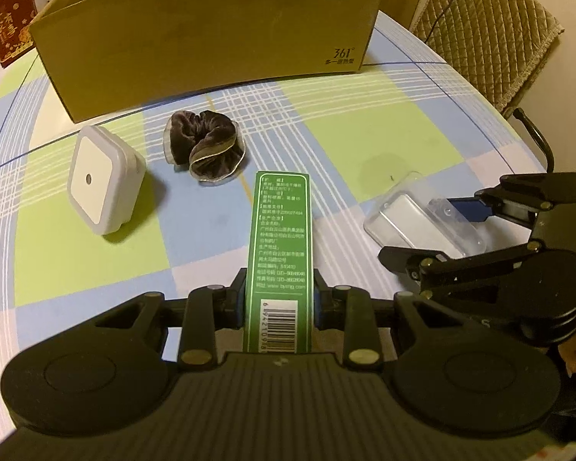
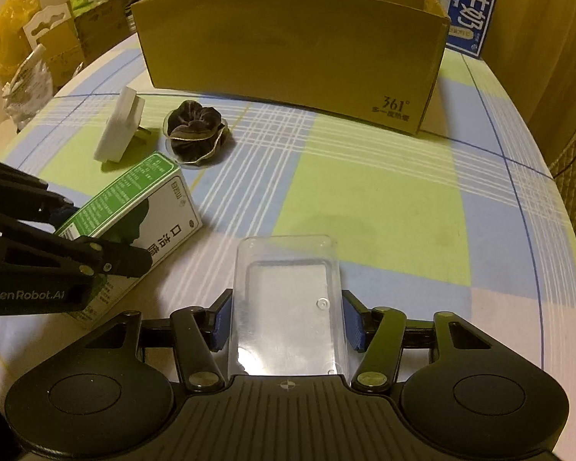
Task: Organize objects
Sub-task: 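Lift and carry the medicine box and clear tray over the cardboard box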
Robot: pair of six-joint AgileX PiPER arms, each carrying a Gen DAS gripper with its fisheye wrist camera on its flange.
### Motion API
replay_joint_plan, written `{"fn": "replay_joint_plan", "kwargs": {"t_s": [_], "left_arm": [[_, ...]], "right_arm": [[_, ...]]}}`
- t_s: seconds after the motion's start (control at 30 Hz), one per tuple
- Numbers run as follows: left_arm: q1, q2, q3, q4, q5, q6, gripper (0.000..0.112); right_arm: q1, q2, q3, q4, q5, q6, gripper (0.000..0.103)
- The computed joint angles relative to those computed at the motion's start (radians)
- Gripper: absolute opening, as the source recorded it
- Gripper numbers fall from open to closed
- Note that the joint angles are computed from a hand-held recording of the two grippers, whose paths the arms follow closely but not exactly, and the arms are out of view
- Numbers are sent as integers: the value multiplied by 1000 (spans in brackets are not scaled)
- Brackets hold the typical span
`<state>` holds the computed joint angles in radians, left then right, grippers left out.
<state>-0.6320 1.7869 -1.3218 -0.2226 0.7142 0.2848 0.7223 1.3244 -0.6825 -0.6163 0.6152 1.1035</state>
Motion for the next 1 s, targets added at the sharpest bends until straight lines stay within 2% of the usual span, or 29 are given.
{"fn": "replay_joint_plan", "kwargs": {"t_s": [0.13, 0.27, 0.67, 1.0], "left_arm": [[5, -22, 19, -9, 4, -9, 25], [16, -58, 42, -22, 9, -27, 25], [34, -177, 71, -22, 32, -67, 25], [32, -266, 96, -13, 52, -101, 25]], "right_arm": [[5, -5, 4, 8, -15, 11, 53], [28, -19, -11, 13, 10, 27, 53], [144, -100, -119, -6, 198, 98, 53], [228, -140, -167, -37, 306, 150, 53]]}}
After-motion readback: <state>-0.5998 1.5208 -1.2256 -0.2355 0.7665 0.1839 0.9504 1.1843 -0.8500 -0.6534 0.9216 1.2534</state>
